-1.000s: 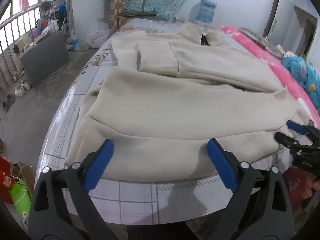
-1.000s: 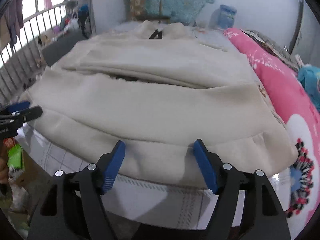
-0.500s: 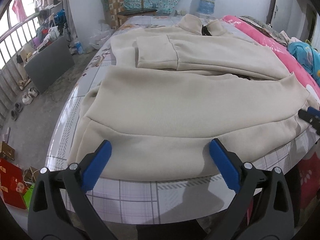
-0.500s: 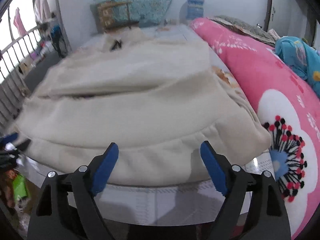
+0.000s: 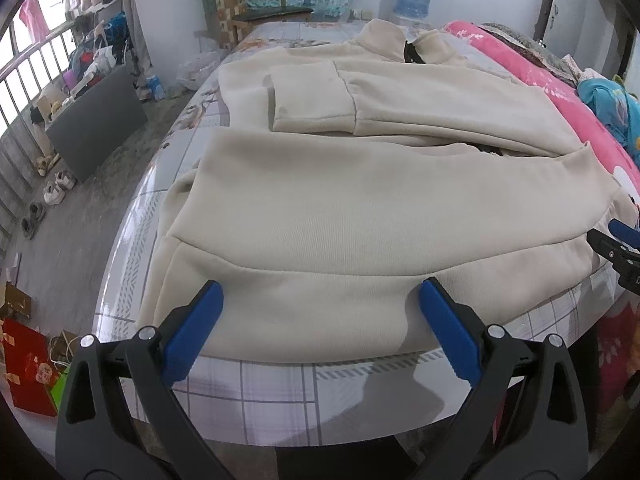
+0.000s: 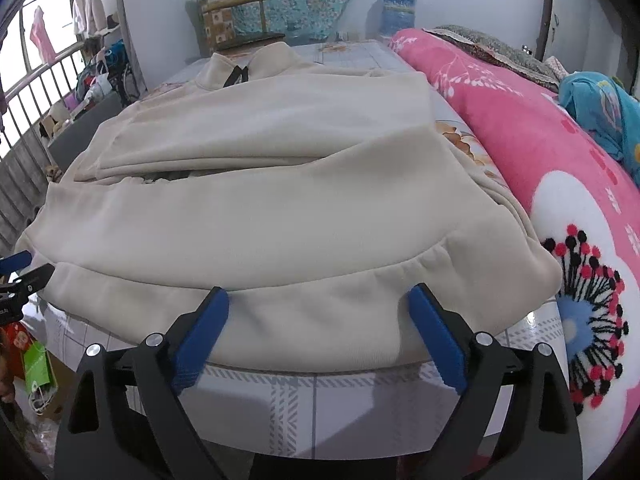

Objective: Fold large clothes

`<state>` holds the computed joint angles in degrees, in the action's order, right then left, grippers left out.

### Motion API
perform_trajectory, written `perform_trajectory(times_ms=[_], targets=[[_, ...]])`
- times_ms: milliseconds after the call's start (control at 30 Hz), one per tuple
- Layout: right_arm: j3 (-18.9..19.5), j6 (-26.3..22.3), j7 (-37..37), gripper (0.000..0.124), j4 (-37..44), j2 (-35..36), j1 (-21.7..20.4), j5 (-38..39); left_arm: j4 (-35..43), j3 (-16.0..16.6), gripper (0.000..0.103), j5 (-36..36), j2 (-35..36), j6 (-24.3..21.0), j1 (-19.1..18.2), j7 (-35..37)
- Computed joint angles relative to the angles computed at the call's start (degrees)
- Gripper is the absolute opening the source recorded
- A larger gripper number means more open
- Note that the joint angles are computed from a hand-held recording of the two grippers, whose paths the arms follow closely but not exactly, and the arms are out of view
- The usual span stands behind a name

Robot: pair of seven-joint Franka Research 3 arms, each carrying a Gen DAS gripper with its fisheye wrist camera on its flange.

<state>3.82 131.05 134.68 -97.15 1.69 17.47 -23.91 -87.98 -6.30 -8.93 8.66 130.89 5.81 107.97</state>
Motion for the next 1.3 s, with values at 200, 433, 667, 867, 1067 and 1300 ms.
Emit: perform_trajectory(times_ms=[200, 433, 667, 867, 1067, 1300], targets=[[-0.04, -0.22, -0.02, 0.090, 0.06, 0.08, 0.03, 0.24, -0.29, -0.05, 0.095, -0.35, -0.22, 0.15, 0.07, 0.34], [-0.08, -0.28, -0.23, 0.090, 0.06, 0.07, 0.02, 0.45, 1.13, -0.04, 0.095, 0.16, 0.42, -1.08, -0.04, -0.02], [-0.06, -0.51, -0.21, 0.090, 0.16, 0.14, 0.04, 0.54, -1.68, 0.49, 0.095, 3.30, -1.70, 4.19, -0.47, -2.47], [-0.01, -1.01, 0.01, 0.090, 0.30, 0.23, 0.17, 0.46, 1.94, 1.20, 0.095, 5.05, 0.71, 1.02, 0.18, -5.92], [-0.06, -1.90, -0.35, 0.090, 0.96, 0.44, 0.23, 0.92, 1.28, 0.76, 0.095, 6.18, 0.90, 2.04, 0.38, -5.72], [-0.08, -2.28, -0.16, 0.090, 1.13, 0.48, 0.34, 0.86, 0.84, 0.68, 0.095, 5.39, 0.66, 2.10, 0.73, -5.42]])
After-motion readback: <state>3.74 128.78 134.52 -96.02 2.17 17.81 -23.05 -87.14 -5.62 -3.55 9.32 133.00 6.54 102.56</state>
